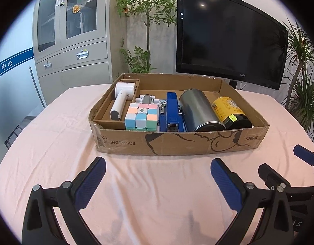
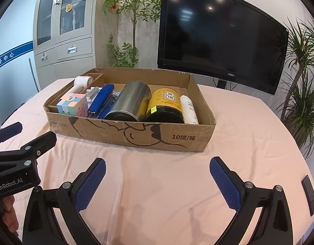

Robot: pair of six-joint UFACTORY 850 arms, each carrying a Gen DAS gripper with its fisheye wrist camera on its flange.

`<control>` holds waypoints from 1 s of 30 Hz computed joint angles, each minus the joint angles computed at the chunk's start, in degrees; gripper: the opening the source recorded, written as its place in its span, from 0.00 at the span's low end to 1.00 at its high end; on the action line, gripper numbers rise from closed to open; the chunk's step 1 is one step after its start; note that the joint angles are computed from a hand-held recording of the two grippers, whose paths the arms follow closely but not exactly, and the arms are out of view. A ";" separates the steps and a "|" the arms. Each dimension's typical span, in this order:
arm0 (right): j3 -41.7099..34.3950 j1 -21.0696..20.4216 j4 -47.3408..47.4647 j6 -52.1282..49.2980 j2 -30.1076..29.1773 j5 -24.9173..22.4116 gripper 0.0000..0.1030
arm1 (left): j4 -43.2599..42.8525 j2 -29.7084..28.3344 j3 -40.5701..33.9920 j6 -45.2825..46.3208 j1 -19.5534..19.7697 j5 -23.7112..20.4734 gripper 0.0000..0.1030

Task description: Organize rigid objects

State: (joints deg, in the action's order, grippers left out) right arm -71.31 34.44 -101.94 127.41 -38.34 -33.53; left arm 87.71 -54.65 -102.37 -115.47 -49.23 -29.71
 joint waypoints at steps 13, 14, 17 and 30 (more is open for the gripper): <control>-1.03 0.33 1.59 -0.73 -0.69 -0.74 0.99 | -1.67 -0.29 -0.30 1.67 0.11 0.46 0.99; -1.07 0.32 1.58 -0.76 -0.71 -0.74 0.99 | -1.61 -0.26 -0.24 1.60 0.11 0.48 0.99; -1.12 0.34 1.17 -0.56 -0.78 -0.95 0.99 | -1.54 -0.23 -0.13 1.45 0.14 0.28 0.99; -2.10 0.85 2.25 -1.46 -1.54 -1.35 0.99 | -1.63 -0.17 0.21 1.42 0.38 0.75 0.99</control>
State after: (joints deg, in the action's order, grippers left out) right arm -73.41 35.30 -99.69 125.95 -39.88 -34.88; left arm 86.09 -54.82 -102.16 -114.05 -48.85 -28.97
